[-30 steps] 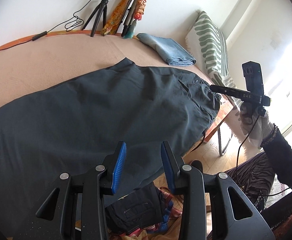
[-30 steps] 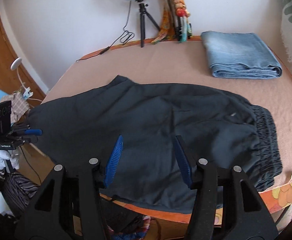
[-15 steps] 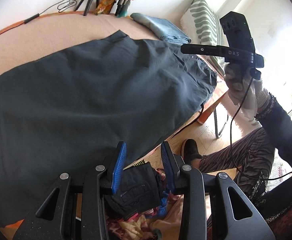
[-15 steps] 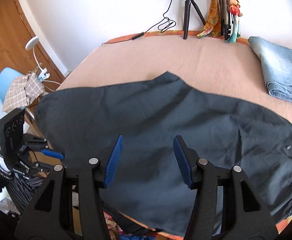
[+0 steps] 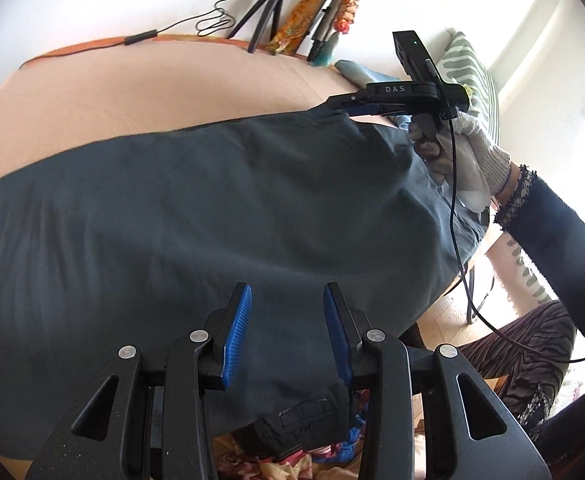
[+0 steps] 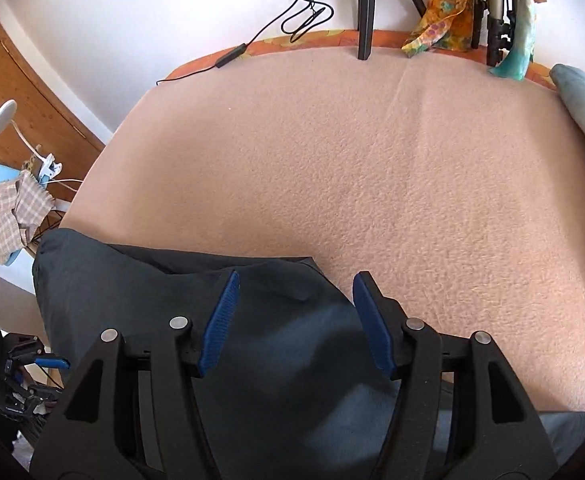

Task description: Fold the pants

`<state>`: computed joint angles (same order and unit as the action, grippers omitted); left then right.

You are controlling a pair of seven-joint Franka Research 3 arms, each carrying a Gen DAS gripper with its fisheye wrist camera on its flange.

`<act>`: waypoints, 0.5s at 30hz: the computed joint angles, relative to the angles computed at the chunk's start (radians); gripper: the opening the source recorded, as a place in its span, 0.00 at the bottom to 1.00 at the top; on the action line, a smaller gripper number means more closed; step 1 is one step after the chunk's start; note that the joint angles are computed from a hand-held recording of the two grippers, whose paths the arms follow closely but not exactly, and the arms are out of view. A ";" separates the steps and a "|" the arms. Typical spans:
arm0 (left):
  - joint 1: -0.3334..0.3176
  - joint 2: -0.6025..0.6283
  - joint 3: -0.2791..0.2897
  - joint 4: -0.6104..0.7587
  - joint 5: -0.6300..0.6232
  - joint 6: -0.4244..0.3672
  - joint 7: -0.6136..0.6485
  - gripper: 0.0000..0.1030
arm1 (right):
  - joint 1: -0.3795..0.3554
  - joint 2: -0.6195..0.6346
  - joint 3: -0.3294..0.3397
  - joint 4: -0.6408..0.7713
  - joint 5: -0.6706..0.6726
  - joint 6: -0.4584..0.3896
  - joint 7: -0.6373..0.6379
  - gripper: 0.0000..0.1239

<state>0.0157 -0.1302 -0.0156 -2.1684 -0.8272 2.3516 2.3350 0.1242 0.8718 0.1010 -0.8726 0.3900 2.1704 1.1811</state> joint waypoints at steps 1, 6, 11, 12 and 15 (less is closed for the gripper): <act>0.004 0.007 0.002 0.003 0.007 -0.001 -0.015 0.34 | -0.002 0.008 0.005 0.008 0.003 -0.003 -0.007 0.49; 0.020 0.029 0.006 0.005 -0.029 -0.019 -0.051 0.35 | -0.009 0.036 0.021 0.044 0.026 -0.022 -0.035 0.08; 0.028 0.025 0.002 -0.006 -0.048 -0.011 -0.049 0.35 | 0.025 -0.019 -0.015 -0.046 -0.010 0.115 -0.076 0.04; 0.029 0.027 0.003 -0.006 -0.057 -0.013 -0.046 0.35 | 0.031 0.007 -0.027 -0.002 -0.024 0.106 -0.042 0.04; 0.033 0.015 0.002 -0.019 -0.060 -0.001 -0.062 0.35 | 0.037 0.073 -0.028 0.108 -0.059 0.046 -0.013 0.04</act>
<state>0.0490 -0.1152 -0.0137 -2.1870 -0.8873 2.3511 2.2728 0.1615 0.9453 0.0733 -0.7646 0.3312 2.2160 1.1682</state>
